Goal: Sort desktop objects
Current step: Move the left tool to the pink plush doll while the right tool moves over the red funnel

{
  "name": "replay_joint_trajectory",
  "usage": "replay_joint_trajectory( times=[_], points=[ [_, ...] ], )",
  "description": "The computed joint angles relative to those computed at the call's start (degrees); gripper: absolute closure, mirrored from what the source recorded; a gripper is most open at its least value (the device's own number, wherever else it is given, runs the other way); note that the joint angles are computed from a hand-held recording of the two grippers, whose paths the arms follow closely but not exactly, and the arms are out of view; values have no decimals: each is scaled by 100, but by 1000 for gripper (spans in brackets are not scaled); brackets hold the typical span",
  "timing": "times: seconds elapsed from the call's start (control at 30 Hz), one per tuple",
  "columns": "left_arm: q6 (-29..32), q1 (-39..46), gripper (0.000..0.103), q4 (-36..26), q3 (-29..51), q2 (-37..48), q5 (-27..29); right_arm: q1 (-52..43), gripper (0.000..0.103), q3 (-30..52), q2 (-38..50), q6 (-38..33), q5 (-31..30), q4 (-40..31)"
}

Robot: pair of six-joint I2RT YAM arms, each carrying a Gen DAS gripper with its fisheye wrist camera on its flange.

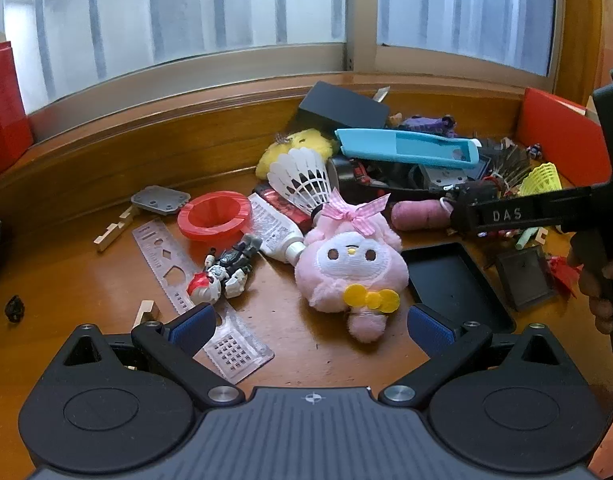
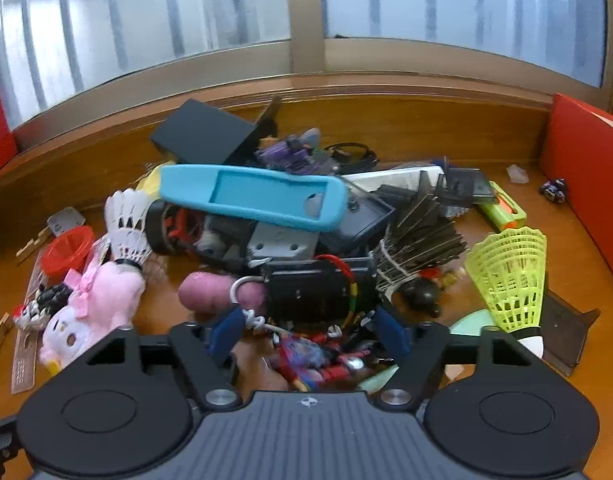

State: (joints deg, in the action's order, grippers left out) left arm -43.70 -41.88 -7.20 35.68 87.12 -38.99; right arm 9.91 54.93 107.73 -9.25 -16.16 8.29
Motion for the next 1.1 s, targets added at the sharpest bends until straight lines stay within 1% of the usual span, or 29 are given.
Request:
replay_joint_trajectory(
  times=[0.07, 0.1, 0.3, 0.57, 0.67, 0.77, 0.93, 1.1],
  points=[
    [1, -13, 0, -6, -32, -57, -24, 60, 38, -56, -69, -68, 29, -32],
    [3, -19, 0, -14, -43, -81, -38, 83, 38, -79, -97, -93, 31, -48],
    [-22, -83, 0, -152, -64, -199, -116, 191, 39, -207, -250, -162, 12, -114],
    [-129, -82, 0, -325, -178, -389, -138, 280, 40, -371, -450, -162, -216, -175],
    [-160, -77, 0, -370, -229, -456, -152, 348, 40, -426, -529, -179, -418, -239],
    [-173, -93, 0, -455, -236, -468, -209, 431, 51, -495, -618, -239, -629, -295],
    [-222, -108, 0, -580, -298, -417, -293, 577, 51, -638, -763, -386, -709, -292],
    [-388, 56, 0, -516, -525, -483, -29, 436, 52, -677, -890, -414, -1151, -509]
  ],
)
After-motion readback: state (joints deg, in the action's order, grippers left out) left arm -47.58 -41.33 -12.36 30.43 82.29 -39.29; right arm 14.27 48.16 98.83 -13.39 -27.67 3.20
